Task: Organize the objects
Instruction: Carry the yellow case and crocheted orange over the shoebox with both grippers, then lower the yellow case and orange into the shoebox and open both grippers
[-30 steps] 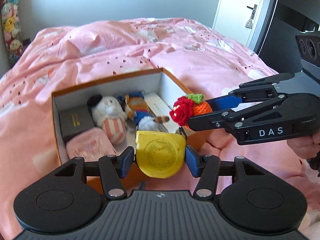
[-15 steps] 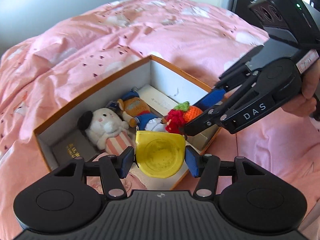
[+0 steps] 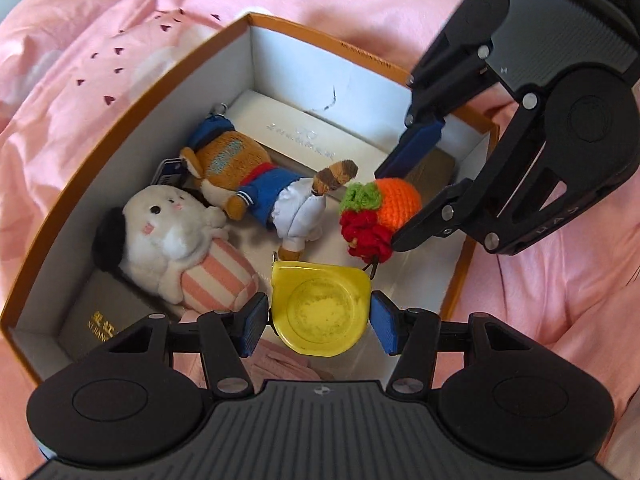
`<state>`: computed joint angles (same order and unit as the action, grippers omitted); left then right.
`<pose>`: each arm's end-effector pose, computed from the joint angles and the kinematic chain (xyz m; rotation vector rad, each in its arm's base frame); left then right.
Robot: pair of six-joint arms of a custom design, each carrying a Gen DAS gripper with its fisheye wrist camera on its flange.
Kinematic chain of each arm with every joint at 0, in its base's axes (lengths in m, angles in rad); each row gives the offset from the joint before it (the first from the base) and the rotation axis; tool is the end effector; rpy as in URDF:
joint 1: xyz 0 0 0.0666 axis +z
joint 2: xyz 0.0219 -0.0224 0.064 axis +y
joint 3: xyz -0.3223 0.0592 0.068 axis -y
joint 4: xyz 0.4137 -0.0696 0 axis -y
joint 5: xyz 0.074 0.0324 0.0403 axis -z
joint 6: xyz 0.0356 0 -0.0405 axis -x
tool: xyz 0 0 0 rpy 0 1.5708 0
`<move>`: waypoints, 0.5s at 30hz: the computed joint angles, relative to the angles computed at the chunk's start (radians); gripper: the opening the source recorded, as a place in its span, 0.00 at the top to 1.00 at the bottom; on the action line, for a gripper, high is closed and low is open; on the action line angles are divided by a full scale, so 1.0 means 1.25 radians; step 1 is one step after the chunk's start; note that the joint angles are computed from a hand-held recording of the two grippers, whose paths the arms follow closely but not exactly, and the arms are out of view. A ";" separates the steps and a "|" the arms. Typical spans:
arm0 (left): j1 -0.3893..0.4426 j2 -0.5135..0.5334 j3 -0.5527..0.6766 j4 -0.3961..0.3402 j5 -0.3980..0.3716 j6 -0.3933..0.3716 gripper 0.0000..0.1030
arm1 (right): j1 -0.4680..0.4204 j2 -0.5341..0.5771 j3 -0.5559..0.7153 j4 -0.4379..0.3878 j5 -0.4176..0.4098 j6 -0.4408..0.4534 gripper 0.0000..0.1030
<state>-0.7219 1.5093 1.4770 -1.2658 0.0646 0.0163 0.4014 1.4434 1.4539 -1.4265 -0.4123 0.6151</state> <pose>0.3831 -0.3409 0.3376 1.0146 2.7184 -0.2311 0.4349 0.1996 0.3579 -1.4473 2.5018 0.5770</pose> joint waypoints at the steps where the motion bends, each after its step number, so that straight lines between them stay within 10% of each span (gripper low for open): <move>1: 0.003 0.013 0.010 -0.010 0.008 -0.015 0.38 | 0.002 0.011 0.011 -0.012 0.004 0.023 0.59; 15: 0.069 0.089 0.044 -0.087 0.167 -0.072 0.38 | 0.027 0.190 0.168 -0.186 0.038 0.085 0.58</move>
<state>-0.6358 1.6209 1.5317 -1.3747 0.2739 -0.0736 0.4356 1.6805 1.6643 -1.6586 -0.3642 0.7210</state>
